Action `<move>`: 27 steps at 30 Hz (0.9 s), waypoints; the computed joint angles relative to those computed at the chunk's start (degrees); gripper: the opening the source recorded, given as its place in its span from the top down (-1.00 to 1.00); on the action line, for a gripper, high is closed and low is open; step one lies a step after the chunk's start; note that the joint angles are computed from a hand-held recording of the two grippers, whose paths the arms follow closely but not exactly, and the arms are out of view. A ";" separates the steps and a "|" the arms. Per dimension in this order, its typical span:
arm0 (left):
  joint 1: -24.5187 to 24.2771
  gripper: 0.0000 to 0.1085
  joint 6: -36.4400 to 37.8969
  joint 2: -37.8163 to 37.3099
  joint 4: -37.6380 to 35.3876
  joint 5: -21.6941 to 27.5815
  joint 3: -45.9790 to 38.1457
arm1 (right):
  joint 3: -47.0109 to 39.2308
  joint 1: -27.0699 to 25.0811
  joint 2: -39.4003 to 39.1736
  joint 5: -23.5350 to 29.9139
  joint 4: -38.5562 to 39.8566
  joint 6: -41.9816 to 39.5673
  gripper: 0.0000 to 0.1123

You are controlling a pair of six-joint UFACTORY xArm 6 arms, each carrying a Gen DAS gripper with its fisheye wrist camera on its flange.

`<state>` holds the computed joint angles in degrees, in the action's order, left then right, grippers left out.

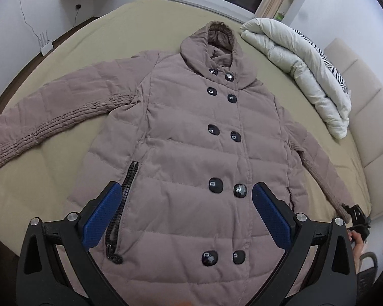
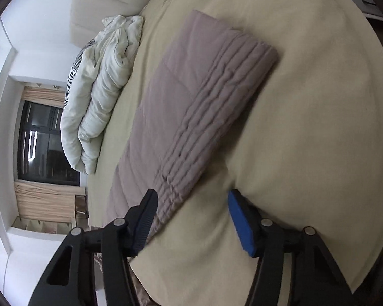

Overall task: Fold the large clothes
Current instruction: 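Grasp the coat sleeve cuff with the right gripper, then fold the held sleeve across the coat front with the right gripper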

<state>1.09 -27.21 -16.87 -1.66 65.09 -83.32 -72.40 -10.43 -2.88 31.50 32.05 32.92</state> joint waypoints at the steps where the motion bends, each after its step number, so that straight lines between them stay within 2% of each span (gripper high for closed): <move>1: 0.10 -0.90 -0.03 1.13 -0.90 -1.14 -0.35 | -1.41 -0.18 1.14 -0.55 -1.59 0.74 -0.09; 3: 0.68 -0.90 1.21 2.98 -4.59 -2.69 -1.00 | -3.93 -1.21 3.59 -1.34 -3.42 0.57 -0.08; 5: 0.87 -0.89 2.16 4.78 -7.64 -4.48 -1.58 | -6.58 -1.81 5.87 -1.07 -6.04 2.34 0.13; 6: 0.94 -0.87 2.74 5.74 -9.04 -5.39 -1.96 | -8.17 -2.26 7.01 0.09 -7.16 2.77 0.32; 9: 1.24 -0.85 4.58 7.89 -13.20 -7.04 -2.98 | -14.27 -1.61 10.16 3.76 -13.63 3.42 0.63; 13: 2.21 -0.86 6.49 11.28 -19.17 -9.38 -4.81 | -25.60 2.44 14.33 8.04 -24.13 -0.23 0.73; 17: 3.98 -0.85 8.24 14.14 -26.07 -11.28 -6.77 | -41.95 10.32 21.97 13.06 -30.38 -7.43 0.74; 19: 5.15 -0.85 9.97 16.61 -30.52 -11.13 -9.19 | -50.62 16.11 26.62 15.18 -34.63 -14.51 0.75; 20: 5.72 -0.85 10.57 17.75 -32.36 -11.01 -10.36 | -52.21 18.94 27.59 15.37 -37.12 -17.61 0.76; 23: 7.90 -0.85 13.10 21.71 -41.01 -9.60 -14.04 | -54.44 27.04 30.51 15.47 -44.37 -26.76 0.76; 27: 10.46 -0.86 13.27 25.96 -50.87 -8.65 -16.37 | -47.74 34.08 30.12 12.94 -51.64 -32.59 0.75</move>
<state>11.56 -13.94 9.09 -52.52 56.44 -99.69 -120.14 23.66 27.25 44.44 -19.59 0.32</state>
